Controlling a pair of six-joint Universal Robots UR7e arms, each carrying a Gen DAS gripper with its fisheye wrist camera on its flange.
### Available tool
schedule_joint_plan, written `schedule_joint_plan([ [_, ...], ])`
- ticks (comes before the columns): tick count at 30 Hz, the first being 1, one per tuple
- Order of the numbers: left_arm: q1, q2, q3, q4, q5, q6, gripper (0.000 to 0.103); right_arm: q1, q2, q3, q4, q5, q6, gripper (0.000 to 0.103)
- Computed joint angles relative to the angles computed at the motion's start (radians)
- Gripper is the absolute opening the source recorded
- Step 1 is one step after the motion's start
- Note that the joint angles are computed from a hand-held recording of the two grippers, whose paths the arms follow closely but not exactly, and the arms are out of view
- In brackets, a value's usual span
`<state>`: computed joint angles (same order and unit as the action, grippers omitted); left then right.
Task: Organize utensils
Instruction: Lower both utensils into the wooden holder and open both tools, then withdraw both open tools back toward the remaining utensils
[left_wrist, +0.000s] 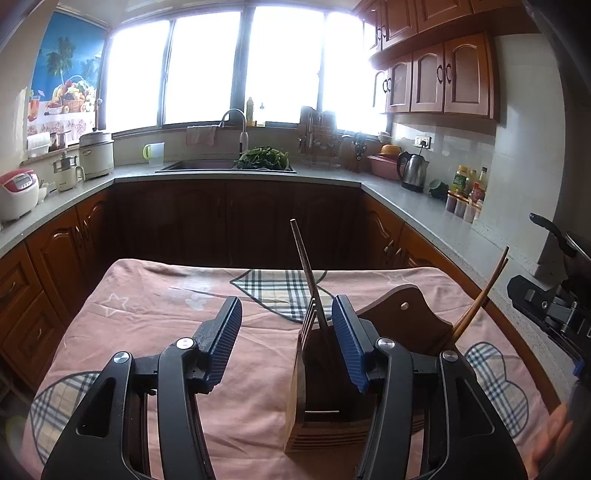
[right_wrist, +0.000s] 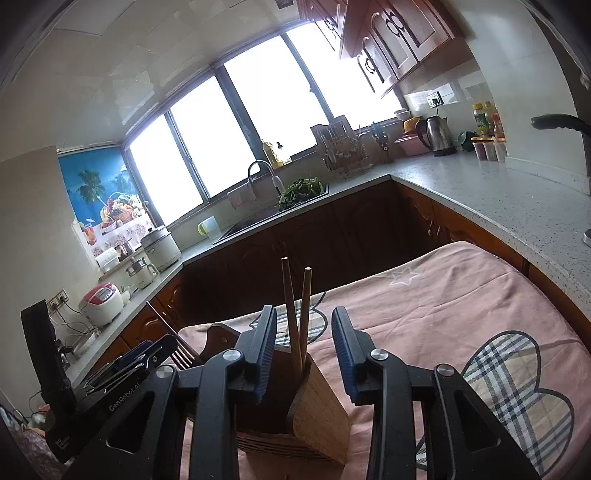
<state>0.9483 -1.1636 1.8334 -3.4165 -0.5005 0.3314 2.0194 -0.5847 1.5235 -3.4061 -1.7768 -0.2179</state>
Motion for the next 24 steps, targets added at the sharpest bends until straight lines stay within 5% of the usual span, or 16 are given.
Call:
schedule_joint_plan([
  [3, -0.009, -0.033, 0.038, 0.020, 0.014, -0.039, 0.072, 0.000, -0.020, 0.030, -0.019, 0.013, 0.009, 0.058],
  [11, -0.046, -0.174, 0.178, 0.135, 0.035, -0.219, 0.084, 0.001, -0.094, 0.154, -0.067, 0.040, 0.036, 0.087],
  [24, -0.191, -0.442, 0.434, 0.452, 0.091, -0.587, 0.087, 0.041, -0.220, 0.387, -0.142, 0.013, 0.041, 0.091],
])
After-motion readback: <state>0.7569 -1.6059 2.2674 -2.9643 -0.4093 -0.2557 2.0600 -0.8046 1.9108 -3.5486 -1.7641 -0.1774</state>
